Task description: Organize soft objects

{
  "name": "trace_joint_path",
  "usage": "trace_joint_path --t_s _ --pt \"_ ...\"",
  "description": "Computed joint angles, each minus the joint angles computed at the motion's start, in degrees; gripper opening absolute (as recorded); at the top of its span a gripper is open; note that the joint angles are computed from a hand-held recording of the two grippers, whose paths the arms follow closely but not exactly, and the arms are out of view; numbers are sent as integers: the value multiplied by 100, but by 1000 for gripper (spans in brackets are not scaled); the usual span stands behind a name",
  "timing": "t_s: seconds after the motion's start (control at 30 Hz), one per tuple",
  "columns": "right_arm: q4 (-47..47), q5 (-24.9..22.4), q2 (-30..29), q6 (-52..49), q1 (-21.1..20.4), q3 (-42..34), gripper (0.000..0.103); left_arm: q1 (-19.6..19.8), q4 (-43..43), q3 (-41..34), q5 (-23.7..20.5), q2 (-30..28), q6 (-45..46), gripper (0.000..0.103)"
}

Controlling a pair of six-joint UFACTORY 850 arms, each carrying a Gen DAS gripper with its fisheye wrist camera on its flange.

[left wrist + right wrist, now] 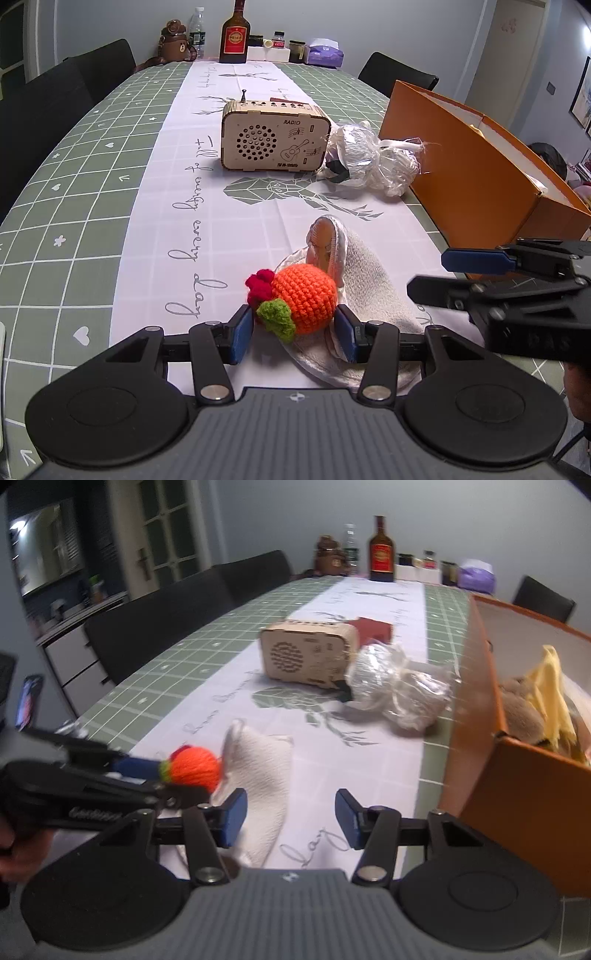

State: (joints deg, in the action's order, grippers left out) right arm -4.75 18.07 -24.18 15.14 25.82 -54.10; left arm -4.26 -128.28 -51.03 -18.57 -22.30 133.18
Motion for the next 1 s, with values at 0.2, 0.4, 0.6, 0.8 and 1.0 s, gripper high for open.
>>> trace_joint_path --t_s 0.2,0.4,0.6,0.8,1.0 --pt "156 -37 -342 141 38 -233 51 52 -35 52 -142 -1 44 55" --pt "530 182 -453 -95 189 -215 49 171 402 61 -410 -64 -501 51" --pt "739 375 -458 -339 302 -150 28 231 433 107 -573 -68 -613 50" --pt "1140 462 -438 -812 366 -116 12 176 -385 265 -697 -19 250 51" --pt "1449 590 -426 -1149 418 -72 6 183 -1379 495 -1055 17 1119 54"
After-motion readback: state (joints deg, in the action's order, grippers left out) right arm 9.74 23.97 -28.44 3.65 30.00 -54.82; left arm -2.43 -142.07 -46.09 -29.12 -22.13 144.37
